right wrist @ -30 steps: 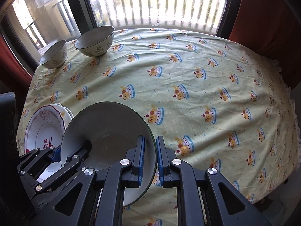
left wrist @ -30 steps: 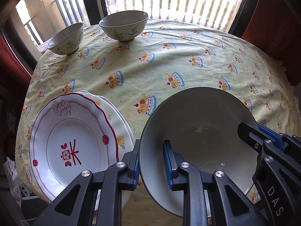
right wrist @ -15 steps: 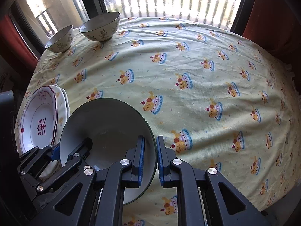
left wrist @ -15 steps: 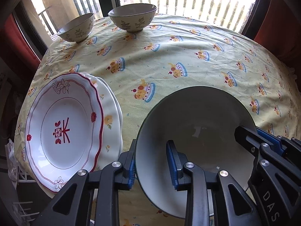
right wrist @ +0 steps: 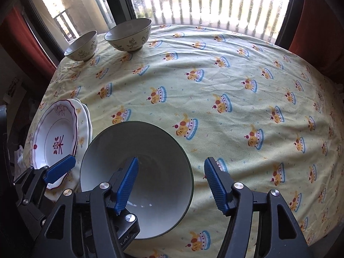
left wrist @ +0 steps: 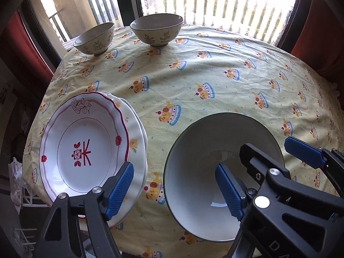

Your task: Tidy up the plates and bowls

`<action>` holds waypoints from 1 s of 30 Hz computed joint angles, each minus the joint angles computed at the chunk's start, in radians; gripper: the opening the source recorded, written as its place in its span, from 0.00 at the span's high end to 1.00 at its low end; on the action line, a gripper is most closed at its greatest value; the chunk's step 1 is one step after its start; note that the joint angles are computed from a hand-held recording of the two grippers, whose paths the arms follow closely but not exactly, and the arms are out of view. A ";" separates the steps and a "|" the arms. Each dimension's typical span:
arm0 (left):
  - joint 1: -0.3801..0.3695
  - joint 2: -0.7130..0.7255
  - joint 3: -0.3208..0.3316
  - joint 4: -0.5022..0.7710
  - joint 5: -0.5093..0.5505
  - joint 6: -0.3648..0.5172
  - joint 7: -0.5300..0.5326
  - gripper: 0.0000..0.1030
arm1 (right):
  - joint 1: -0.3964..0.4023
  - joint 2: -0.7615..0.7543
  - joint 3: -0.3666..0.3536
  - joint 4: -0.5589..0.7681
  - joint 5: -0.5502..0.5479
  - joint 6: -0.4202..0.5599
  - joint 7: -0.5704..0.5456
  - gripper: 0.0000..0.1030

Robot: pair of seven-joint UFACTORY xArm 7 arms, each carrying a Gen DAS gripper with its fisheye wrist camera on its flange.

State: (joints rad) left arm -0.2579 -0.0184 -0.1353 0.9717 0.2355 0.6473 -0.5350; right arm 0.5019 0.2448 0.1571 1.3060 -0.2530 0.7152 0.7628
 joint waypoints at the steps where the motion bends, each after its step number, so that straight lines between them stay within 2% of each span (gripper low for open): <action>1: 0.002 -0.002 0.002 0.002 -0.004 -0.003 0.004 0.21 | 0.001 0.002 0.000 0.010 -0.004 0.004 -0.002 0.34; 4: 0.010 -0.001 0.009 0.012 0.000 -0.008 0.011 0.20 | 0.010 0.014 -0.004 0.047 -0.025 0.019 -0.001 0.34; 7: 0.021 0.007 0.018 0.021 -0.021 -0.020 0.058 0.20 | 0.023 0.034 -0.012 0.086 -0.048 0.036 0.023 0.28; 18: 0.079 0.040 0.054 0.081 -0.188 -0.029 0.376 0.16 | 0.100 0.160 -0.042 0.312 -0.104 0.180 0.161 0.27; 24: 0.126 0.061 0.076 0.125 -0.290 -0.024 0.563 0.11 | 0.160 0.274 -0.068 0.515 -0.126 0.291 0.227 0.26; 30: 0.184 0.092 0.098 0.180 -0.375 -0.017 0.744 0.09 | 0.235 0.450 -0.108 0.816 -0.128 0.422 0.261 0.22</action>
